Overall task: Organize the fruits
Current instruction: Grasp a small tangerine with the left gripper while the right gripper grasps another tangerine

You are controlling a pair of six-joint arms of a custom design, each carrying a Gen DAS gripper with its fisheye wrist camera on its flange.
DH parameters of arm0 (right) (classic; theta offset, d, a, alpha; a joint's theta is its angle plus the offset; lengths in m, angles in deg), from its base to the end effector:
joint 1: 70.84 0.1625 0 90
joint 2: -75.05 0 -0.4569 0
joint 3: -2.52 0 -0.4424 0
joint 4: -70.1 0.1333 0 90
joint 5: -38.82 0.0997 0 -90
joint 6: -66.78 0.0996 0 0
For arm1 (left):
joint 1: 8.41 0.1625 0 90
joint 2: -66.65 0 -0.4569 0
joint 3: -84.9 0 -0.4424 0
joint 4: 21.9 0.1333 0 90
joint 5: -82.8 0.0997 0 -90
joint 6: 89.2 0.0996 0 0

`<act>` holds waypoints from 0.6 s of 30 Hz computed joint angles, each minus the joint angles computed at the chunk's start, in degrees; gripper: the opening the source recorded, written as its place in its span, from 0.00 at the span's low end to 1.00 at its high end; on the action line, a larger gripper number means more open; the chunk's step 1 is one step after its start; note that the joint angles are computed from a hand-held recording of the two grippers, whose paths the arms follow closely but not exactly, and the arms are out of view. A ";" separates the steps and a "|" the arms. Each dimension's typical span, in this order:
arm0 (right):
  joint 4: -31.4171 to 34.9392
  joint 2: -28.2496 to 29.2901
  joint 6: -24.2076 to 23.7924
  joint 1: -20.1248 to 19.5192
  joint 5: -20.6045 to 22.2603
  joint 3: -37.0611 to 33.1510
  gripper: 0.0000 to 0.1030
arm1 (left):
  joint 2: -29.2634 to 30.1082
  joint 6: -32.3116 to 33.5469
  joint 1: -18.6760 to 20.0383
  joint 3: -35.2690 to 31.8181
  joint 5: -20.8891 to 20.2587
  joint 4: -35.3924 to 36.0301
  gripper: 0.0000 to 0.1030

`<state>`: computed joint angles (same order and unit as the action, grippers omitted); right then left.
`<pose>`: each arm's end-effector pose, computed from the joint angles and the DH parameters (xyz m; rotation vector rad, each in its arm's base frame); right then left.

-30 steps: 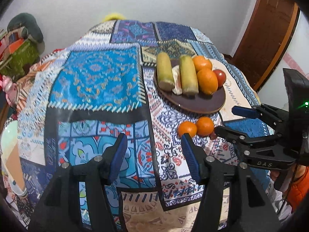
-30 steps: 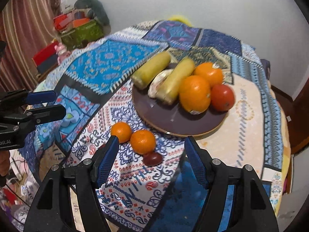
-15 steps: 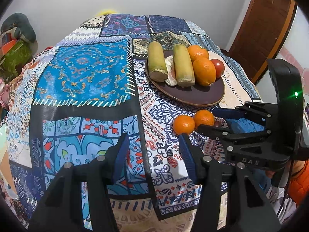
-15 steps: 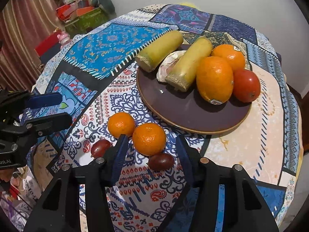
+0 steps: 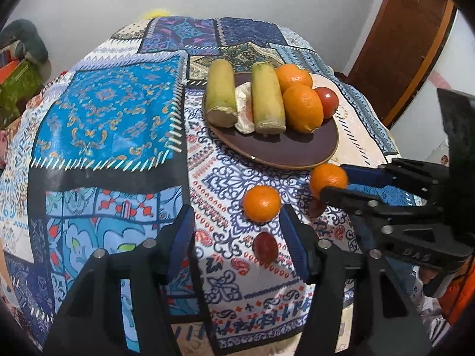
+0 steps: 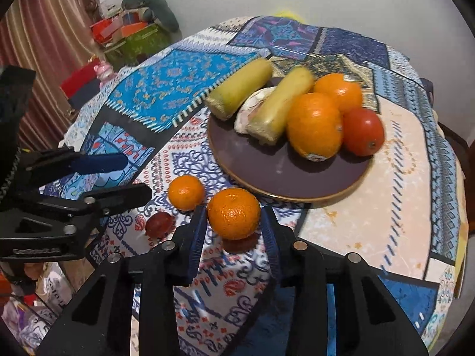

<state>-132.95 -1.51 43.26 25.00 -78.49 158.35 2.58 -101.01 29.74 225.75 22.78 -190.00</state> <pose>0.1198 -0.3101 0.1541 0.4570 -2.4751 0.6594 -0.2035 -0.3927 0.0588 0.9098 2.5210 -0.4047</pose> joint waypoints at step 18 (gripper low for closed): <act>-1.47 -7.67 -1.24 -4.59 2.76 3.09 0.33 | 7.72 0.48 1.48 -4.51 -2.41 2.37 0.35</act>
<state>-134.42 -9.17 42.03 20.41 -75.74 161.45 10.30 -100.54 31.22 221.24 20.37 -187.64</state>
